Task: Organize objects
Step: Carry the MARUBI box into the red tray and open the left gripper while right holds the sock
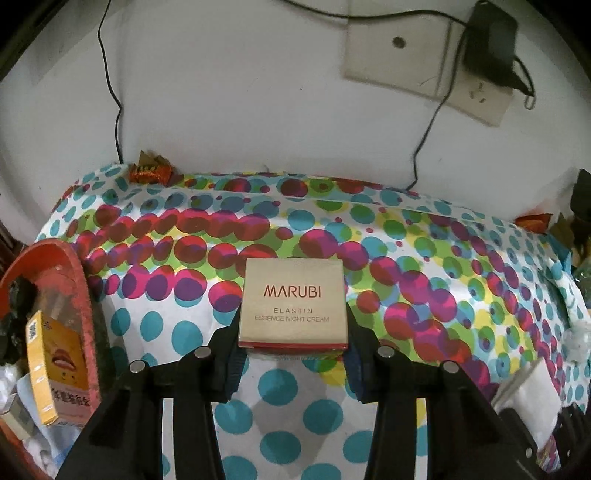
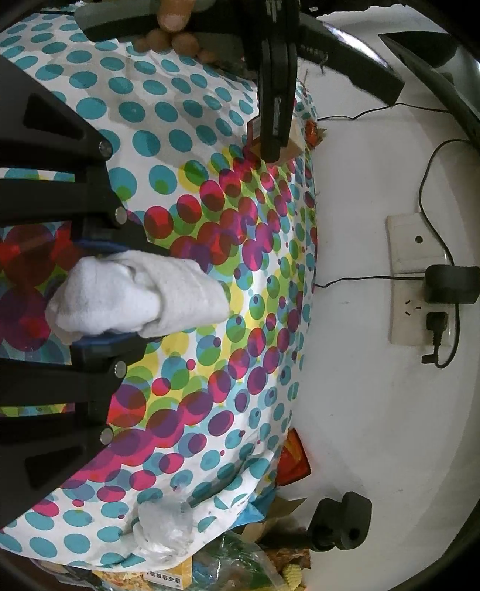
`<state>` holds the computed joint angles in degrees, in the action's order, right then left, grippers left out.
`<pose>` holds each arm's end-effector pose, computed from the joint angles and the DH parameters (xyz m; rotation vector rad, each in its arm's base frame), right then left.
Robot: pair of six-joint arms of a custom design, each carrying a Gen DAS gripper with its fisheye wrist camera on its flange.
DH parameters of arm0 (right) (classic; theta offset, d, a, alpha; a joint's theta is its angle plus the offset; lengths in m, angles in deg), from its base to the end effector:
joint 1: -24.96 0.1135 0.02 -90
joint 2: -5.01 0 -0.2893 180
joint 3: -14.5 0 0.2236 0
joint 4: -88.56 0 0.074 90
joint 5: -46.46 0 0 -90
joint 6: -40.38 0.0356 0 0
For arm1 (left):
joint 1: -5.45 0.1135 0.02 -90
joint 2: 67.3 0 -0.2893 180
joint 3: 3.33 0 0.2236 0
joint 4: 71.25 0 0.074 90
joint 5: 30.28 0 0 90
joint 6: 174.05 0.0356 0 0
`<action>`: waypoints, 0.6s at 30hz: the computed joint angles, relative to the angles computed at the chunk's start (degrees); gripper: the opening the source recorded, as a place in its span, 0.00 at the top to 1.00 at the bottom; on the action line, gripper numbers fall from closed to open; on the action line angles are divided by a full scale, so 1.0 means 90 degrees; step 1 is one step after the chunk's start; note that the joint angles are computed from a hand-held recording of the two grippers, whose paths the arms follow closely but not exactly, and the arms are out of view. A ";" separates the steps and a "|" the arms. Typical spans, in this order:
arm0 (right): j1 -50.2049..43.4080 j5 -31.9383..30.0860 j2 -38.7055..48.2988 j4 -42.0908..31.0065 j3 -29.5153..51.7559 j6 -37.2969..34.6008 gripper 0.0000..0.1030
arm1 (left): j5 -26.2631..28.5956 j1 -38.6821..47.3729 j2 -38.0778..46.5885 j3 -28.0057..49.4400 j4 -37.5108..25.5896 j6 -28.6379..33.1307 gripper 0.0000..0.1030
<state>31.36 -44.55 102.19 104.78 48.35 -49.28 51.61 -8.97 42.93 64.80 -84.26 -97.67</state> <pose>0.2296 0.0264 0.1204 -0.1348 2.3904 0.0763 0.3387 -0.0819 0.1454 -0.0385 2.5183 -0.0185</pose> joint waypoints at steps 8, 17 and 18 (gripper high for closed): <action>-0.0097 -0.0091 0.0018 0.0018 -0.0006 0.0072 0.67 | -0.0193 -0.0170 -0.0589 -0.0598 0.0091 0.0209 0.59; -0.0030 0.0002 -0.0003 0.0076 -0.0039 0.0066 0.67 | -0.0163 -0.0103 -0.1505 -0.1377 0.0018 0.0564 0.59; -0.0019 0.0014 -0.0004 0.0028 -0.0018 0.0061 0.67 | -0.0139 -0.0083 -0.1597 -0.1439 -0.0022 0.0618 0.59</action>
